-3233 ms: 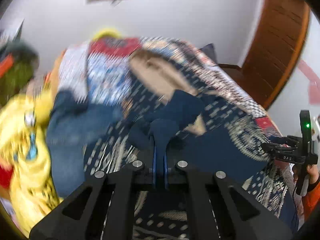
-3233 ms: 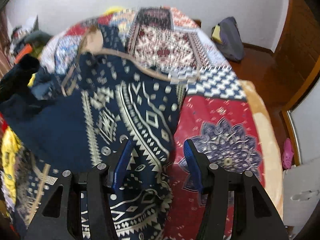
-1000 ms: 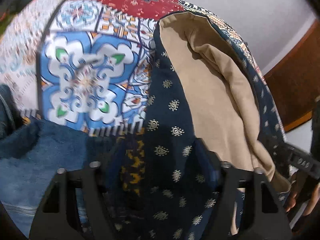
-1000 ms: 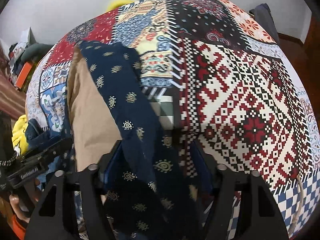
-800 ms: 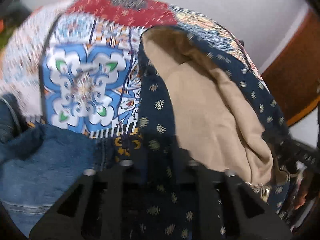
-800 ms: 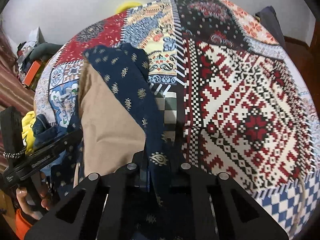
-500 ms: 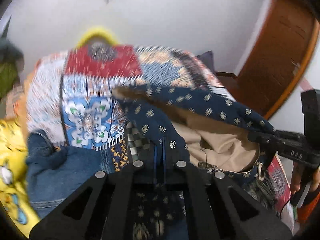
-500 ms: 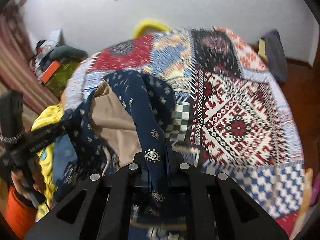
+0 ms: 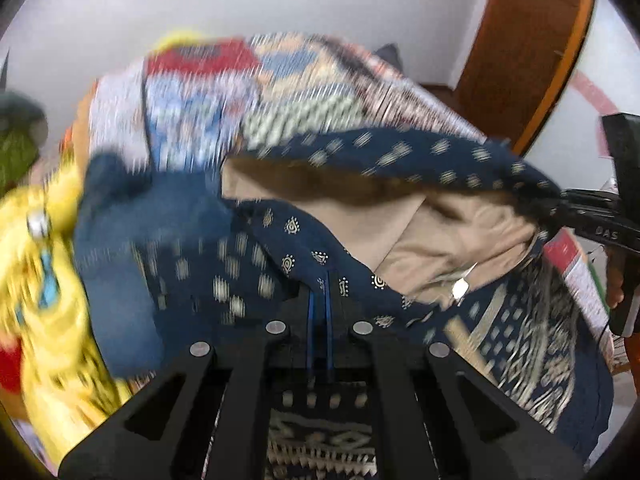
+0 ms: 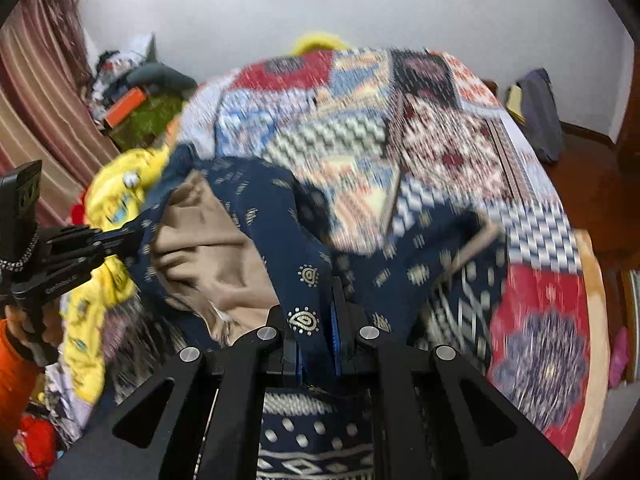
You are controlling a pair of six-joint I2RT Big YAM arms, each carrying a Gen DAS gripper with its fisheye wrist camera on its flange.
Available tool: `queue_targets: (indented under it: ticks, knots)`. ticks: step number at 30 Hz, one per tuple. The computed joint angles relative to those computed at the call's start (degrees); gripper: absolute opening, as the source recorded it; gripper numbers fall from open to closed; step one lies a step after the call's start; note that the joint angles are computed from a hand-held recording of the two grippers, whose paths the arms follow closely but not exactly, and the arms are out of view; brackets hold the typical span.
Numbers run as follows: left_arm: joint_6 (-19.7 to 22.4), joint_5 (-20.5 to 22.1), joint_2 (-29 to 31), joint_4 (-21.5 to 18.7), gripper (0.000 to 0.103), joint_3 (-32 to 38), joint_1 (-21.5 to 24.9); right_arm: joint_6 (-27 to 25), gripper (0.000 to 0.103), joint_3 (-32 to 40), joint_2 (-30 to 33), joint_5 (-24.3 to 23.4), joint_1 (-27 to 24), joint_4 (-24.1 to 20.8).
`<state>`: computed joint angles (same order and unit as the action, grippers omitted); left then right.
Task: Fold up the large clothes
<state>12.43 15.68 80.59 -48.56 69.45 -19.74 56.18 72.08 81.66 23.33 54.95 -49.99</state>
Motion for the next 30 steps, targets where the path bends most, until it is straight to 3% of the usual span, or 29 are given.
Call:
queue_targets:
  ticks: [4,6,9,11,13,15,17,21,27,30]
  knots:
    - [-1.6,1.7,0.3,0.8,0.005,-4.1,1.3,3.7,0.009,-2.6,0.3,-0.4,0.9,-0.3]
    - [-2.9,3.1,0.4,1.3,0.007,-5.4,1.8,5.0,0.009,-1.5,1.8,0.8,1.6,-4.6]
    - [-2.9,3.9,0.4,0.5,0.012,-5.4,2.2,5.3,0.015,-0.7,2.4,0.3,2.0,-7.3]
    - [-1.9,4.1,0.0,-0.9,0.020,-4.8,2.4,5.6,0.022,0.2,2.3,0.2,2.0,-9.2]
    - [-0.8,3.2,-0.6,-1.7,0.035,-4.2,2.4,6.2,0.027,1.8,2.3,0.2,2.2,-11.6]
    - [0.6,2.5,-1.6,-1.8,0.036,-3.4,2.3,5.9,0.038,2.6,1.7,1.0,2.6,-11.3]
    - [1.2,2.0,-1.8,-1.9,0.037,-2.1,2.5,4.9,0.056,3.9,1.6,2.2,2.5,-10.8]
    - [1.3,0.9,-0.2,-0.5,0.049,0.9,2.6,-0.8,0.061,8.6,4.2,3.3,1.2,-8.9]
    - [-1.3,2.0,7.5,-1.2,0.049,7.9,2.8,-8.4,0.064,15.4,11.6,0.2,-1.4,-7.5]
    - [-3.4,1.7,12.0,-1.2,0.049,10.9,2.6,-10.8,0.065,19.4,16.5,0.0,-2.8,-10.7]
